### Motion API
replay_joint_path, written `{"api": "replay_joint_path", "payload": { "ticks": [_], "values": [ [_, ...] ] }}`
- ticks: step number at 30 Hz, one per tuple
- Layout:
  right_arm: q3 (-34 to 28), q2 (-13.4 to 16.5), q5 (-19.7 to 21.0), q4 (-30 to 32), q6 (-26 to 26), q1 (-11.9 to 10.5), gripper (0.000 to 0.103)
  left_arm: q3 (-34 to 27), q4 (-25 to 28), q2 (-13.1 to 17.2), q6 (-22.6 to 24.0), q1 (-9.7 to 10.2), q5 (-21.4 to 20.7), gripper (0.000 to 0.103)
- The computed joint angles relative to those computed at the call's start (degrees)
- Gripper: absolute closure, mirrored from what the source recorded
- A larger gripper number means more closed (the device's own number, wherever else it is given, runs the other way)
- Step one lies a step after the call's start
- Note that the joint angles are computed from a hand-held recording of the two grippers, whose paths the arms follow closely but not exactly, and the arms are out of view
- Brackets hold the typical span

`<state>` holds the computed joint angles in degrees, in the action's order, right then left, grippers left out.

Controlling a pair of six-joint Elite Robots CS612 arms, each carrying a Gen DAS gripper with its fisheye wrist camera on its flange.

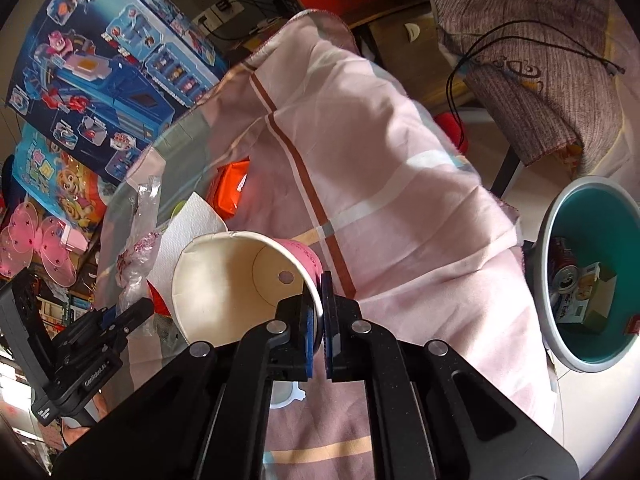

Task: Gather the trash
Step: 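Carry the plastic bag and pink cup toward the teal bucket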

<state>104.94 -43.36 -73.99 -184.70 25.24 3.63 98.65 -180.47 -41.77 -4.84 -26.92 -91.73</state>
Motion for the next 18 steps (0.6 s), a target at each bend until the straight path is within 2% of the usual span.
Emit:
{"api": "replay_joint_path", "payload": {
  "ticks": [10, 18],
  "values": [
    [6.11, -2.26, -0.08, -7.51, 3.59, -3.38, 0.099, -0.52, 0.78, -0.32, 1.05, -3.49, -3.79, 0.078],
    [11.45, -3.77, -1.83, -13.32, 6.16, -7.4, 0.099, -2.42, 2.69, 0.36, 2.73, -7.18, -5.36, 0.078]
  ]
}}
